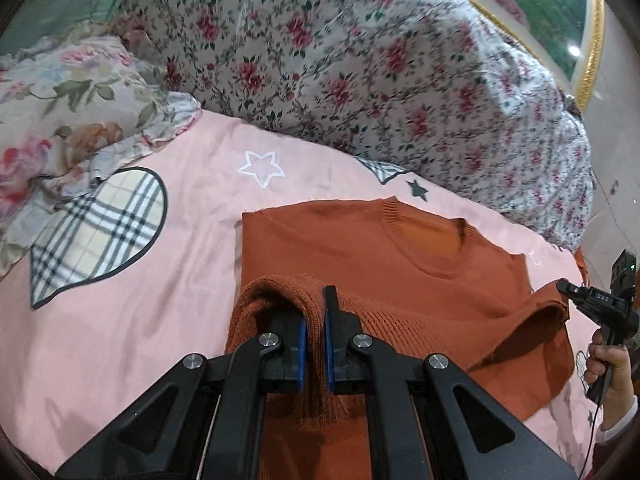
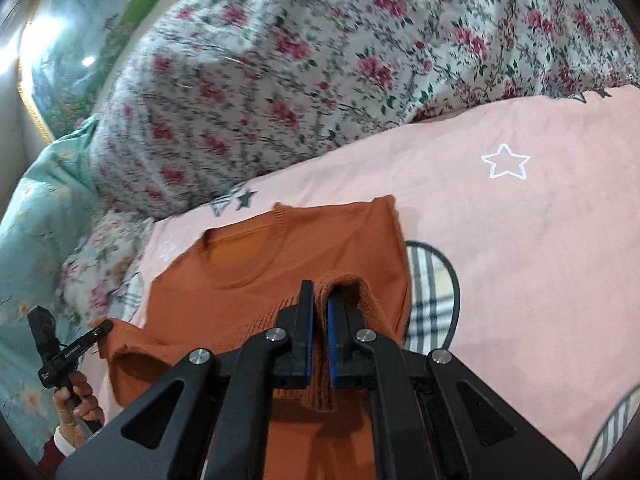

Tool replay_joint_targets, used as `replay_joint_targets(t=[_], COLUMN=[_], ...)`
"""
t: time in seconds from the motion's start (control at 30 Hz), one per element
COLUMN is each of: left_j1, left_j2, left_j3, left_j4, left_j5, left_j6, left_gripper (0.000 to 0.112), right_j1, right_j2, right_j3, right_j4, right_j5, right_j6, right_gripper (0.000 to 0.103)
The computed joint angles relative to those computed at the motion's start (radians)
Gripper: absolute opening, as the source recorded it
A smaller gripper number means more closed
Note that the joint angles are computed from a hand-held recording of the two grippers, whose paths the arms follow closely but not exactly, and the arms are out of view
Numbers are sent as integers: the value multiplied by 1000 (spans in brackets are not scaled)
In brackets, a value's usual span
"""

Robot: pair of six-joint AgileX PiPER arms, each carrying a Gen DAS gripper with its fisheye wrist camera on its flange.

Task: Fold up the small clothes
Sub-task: 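Fold the held hem up toward the collar with both grippers and release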

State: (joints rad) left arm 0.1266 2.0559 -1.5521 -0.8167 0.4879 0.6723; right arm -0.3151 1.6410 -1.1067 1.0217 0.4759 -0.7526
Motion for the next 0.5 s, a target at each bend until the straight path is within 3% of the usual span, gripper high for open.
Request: replay_joint_targets(t=[0.2,0.33,0.4,0.5], left_j1=[-18,-24,-17,-12], left_j2=[192,274,259,130], left_j3=[-244,-357,-327,-126], left_j4=[163,254,230,112], left_j5=[53,118,119,60], left_j6=[-175,-267,-244,-100], left_gripper=[6,9,11,19], right_j1=[41,69,77,91], right_j2=[151,203,185,93], right_j3=[-103,-155,-149,-72], right_j4=[-126,-294,-341,-366], right_j5=[-71,-91,-92,-134], right_j6=[128,287,332,346], right_gripper=[7,7,8,15])
